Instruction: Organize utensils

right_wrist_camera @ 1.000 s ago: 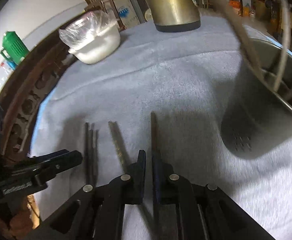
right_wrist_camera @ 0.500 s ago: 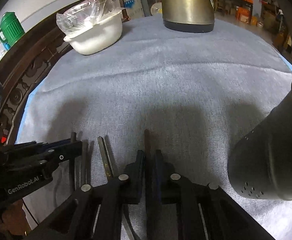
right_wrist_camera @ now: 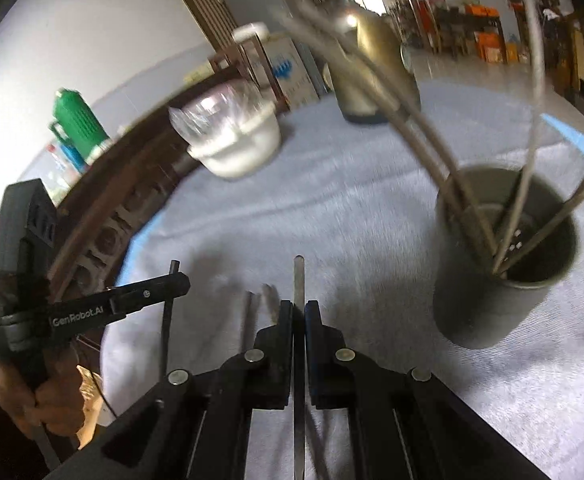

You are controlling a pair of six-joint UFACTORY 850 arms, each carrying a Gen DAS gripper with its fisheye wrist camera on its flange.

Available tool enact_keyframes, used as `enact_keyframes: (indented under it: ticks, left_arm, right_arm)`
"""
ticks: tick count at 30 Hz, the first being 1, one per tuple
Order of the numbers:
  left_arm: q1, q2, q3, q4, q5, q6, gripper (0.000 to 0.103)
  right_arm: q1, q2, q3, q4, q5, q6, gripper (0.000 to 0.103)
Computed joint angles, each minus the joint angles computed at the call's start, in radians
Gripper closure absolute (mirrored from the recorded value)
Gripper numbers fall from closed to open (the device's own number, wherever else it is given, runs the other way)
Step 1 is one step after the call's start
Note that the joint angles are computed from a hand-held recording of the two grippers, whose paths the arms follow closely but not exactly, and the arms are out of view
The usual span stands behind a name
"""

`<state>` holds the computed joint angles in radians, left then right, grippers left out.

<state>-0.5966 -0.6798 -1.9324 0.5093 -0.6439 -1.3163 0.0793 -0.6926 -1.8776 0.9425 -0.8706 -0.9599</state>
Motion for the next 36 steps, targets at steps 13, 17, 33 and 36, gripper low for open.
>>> enact_keyframes:
  ticks: [13,17,33,36]
  left_arm:
    - [-0.134,0.060,-0.011,0.596,-0.153,-0.481,0.096]
    - [-0.154,0.033,-0.076,0.616,-0.177,-0.462,0.096]
    - [-0.173,-0.130,-0.363,0.628,-0.224,-0.370,0.096]
    - [-0.166,-0.150,-0.401,0.597,-0.223,-0.346,0.096]
  right_arm:
    - [-0.088,0.218,0.228,0.377,0.020,-0.391,0.097]
    - [-0.116,0.248,0.248,0.433,0.031,-0.426,0.097]
    - [-0.189,0.240,0.175,0.583,0.130,-0.443,0.097]
    - [-0.192,0.239,0.173,0.610,0.147,-0.455,0.097]
